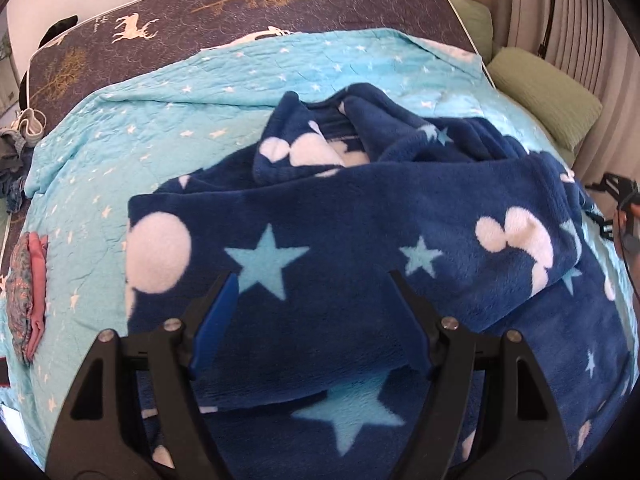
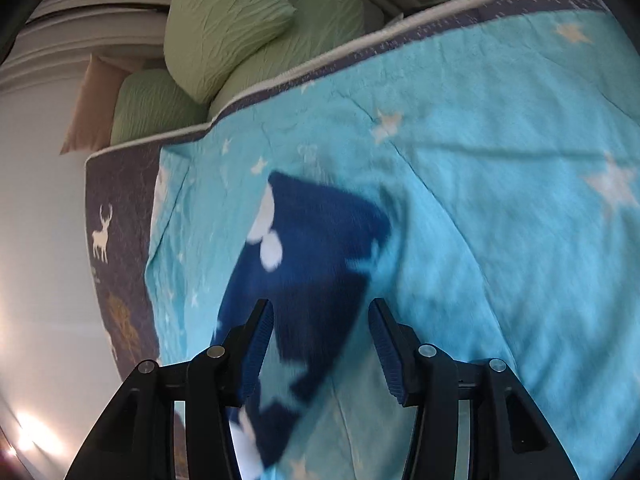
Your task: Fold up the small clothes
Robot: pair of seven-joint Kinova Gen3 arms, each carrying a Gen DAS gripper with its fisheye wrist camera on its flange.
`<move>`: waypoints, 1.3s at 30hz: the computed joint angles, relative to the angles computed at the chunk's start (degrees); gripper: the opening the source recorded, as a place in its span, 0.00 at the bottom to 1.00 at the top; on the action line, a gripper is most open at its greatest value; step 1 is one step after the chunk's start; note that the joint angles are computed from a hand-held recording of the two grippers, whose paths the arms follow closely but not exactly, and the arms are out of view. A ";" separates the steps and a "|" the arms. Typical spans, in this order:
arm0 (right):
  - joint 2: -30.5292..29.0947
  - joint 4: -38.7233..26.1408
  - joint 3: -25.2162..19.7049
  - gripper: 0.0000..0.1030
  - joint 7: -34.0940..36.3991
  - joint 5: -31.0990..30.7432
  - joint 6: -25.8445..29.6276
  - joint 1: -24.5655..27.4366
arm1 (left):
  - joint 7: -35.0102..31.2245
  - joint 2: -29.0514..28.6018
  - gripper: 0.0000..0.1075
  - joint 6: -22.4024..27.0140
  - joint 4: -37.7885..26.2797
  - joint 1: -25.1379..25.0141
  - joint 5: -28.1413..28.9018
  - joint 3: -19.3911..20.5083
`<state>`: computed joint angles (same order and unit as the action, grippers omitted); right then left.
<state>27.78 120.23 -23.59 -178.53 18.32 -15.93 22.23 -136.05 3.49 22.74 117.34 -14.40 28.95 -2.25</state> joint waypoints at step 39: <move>4.67 -34.01 -20.74 0.32 64.66 -9.38 40.08 -33.84 | -23.11 1.46 0.70 22.31 -0.26 -14.64 24.96 -7.28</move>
<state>32.45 86.22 -44.33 -113.87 8.95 24.15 -11.61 -159.16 4.94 45.06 117.09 -29.05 53.91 -9.53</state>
